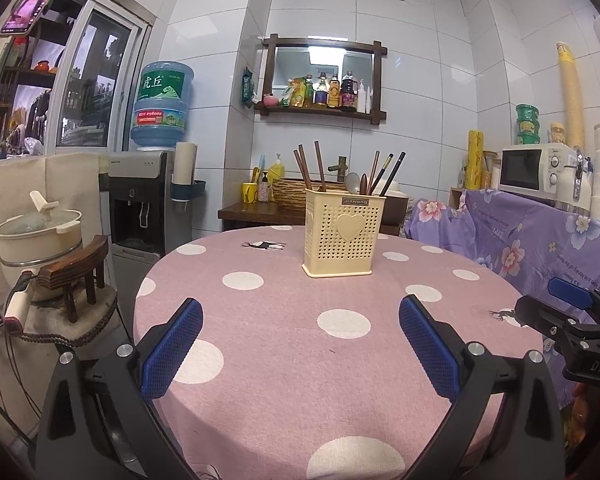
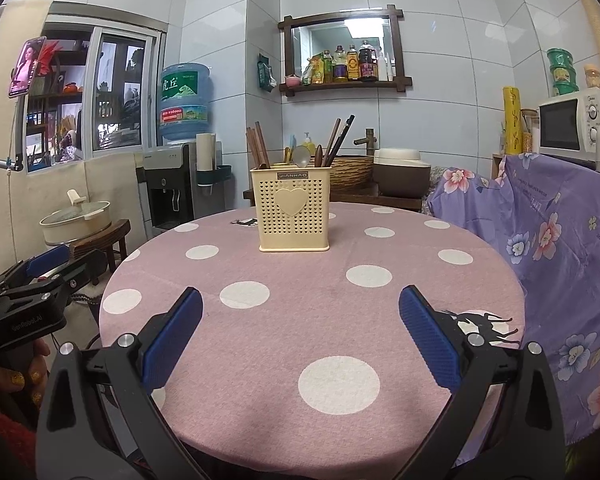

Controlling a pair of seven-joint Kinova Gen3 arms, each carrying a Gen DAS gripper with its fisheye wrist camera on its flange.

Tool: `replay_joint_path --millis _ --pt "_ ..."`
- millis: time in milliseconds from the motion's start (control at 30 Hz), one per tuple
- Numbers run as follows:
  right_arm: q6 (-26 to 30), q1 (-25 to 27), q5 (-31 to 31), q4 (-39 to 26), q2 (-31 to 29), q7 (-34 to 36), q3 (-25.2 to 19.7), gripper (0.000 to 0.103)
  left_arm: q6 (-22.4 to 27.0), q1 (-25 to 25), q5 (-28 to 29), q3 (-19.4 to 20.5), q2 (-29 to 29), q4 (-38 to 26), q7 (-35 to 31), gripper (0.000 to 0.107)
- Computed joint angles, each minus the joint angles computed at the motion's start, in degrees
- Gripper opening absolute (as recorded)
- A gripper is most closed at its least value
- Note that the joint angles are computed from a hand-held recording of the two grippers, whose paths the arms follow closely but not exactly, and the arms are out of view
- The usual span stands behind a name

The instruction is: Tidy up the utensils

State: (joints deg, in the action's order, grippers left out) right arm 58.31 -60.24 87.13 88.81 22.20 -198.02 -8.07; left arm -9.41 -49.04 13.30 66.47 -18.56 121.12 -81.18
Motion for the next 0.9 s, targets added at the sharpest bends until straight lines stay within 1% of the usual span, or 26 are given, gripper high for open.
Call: replay_joint_path --millis 167,400,900 --pt "-0.1 0.0 -0.1 -0.1 0.0 0.2 0.0 0.097 -0.1 -0.3 0.1 0.2 -0.2 -0.1 0.0 0.098" --pt "-0.1 0.0 -0.2 -0.1 0.0 0.2 0.0 0.097 1.9 0.7 -0.8 -0.8 0.5 -0.9 -0.1 0.098" --pt "-0.4 0.0 -0.6 -0.1 0.3 0.4 0.1 0.097 1.5 1.5 -0.2 -1.4 0.8 -0.9 -0.1 0.098"
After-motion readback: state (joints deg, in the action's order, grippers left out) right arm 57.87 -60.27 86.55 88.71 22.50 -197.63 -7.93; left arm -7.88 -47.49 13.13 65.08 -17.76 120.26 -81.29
